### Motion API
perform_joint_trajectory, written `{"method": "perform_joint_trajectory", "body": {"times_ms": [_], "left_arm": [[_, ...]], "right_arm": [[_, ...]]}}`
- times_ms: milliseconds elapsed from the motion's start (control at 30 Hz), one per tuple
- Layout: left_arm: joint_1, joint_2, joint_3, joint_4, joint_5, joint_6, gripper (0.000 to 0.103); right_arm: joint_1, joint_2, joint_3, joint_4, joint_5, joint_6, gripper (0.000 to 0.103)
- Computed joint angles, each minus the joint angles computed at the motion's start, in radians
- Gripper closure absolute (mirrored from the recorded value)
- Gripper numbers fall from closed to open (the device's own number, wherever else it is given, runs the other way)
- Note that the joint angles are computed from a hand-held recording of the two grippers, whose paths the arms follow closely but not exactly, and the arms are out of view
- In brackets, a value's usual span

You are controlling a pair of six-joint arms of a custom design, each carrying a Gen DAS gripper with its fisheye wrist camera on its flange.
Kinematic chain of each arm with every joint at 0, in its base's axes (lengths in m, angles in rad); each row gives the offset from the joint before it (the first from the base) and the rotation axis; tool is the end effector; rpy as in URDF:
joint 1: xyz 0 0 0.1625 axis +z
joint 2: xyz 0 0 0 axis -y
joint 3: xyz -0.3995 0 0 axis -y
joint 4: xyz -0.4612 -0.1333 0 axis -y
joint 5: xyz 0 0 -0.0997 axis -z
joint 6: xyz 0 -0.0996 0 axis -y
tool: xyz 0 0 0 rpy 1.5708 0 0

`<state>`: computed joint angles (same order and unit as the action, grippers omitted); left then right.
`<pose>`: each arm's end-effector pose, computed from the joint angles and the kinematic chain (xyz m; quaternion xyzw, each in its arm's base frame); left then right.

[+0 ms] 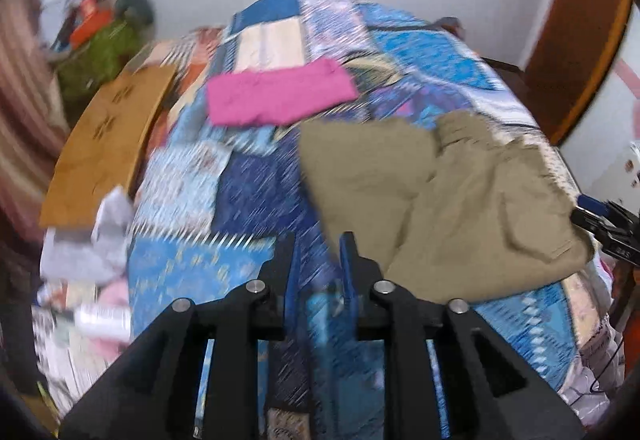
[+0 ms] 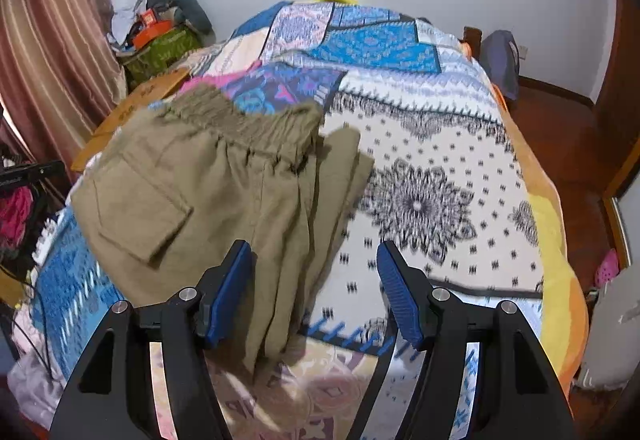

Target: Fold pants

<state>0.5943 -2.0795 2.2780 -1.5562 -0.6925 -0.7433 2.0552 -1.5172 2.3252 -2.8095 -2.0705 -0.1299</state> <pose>-0.1654 -0.3652 0.3372 0.1496 0.8886 -0.2575 0.3488 0.2933 -0.3736 0.1902 0.2358 -0.9182 0.2464 0.2013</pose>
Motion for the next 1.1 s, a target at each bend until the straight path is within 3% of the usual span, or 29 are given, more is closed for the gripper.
{"method": "perform_joint_trajectory", "body": {"times_ms": [67, 200, 300, 367, 467, 600, 867, 1000, 1100], "left_arm": [[0.006, 0.051, -0.006, -0.103, -0.021, 0.079, 0.076], [0.044, 0.195, -0.030, -0.338, -0.131, 0.248, 0.076], [0.073, 0.300, -0.055, -0.432, -0.213, 0.333, 0.076], [0.084, 0.356, -0.063, -0.466, -0.230, 0.359, 0.076], [0.105, 0.419, -0.066, -0.486, -0.225, 0.377, 0.076], [0.128, 0.426, -0.049, -0.519, -0.234, 0.399, 0.073], [0.111, 0.387, -0.034, -0.488, -0.191, 0.372, 0.073], [0.128, 0.334, -0.029, -0.464, -0.210, 0.342, 0.073], [0.099, 0.309, -0.024, -0.380, -0.118, 0.274, 0.073]], "right_arm": [[-0.001, 0.018, -0.019, -0.015, 0.019, -0.008, 0.042], [0.005, 0.078, -0.066, -0.045, 0.077, -0.047, 0.042], [0.007, 0.129, -0.105, -0.041, 0.111, -0.079, 0.051], [0.005, 0.165, -0.130, -0.029, 0.131, -0.103, 0.053], [0.005, 0.212, -0.157, -0.012, 0.103, -0.128, 0.053], [0.017, 0.252, -0.162, -0.036, 0.029, -0.202, 0.056], [0.026, 0.229, -0.145, -0.038, -0.023, -0.231, 0.057], [0.002, 0.180, -0.119, -0.006, -0.031, -0.173, 0.056], [-0.015, 0.145, -0.096, 0.004, -0.039, -0.119, 0.056]]}}
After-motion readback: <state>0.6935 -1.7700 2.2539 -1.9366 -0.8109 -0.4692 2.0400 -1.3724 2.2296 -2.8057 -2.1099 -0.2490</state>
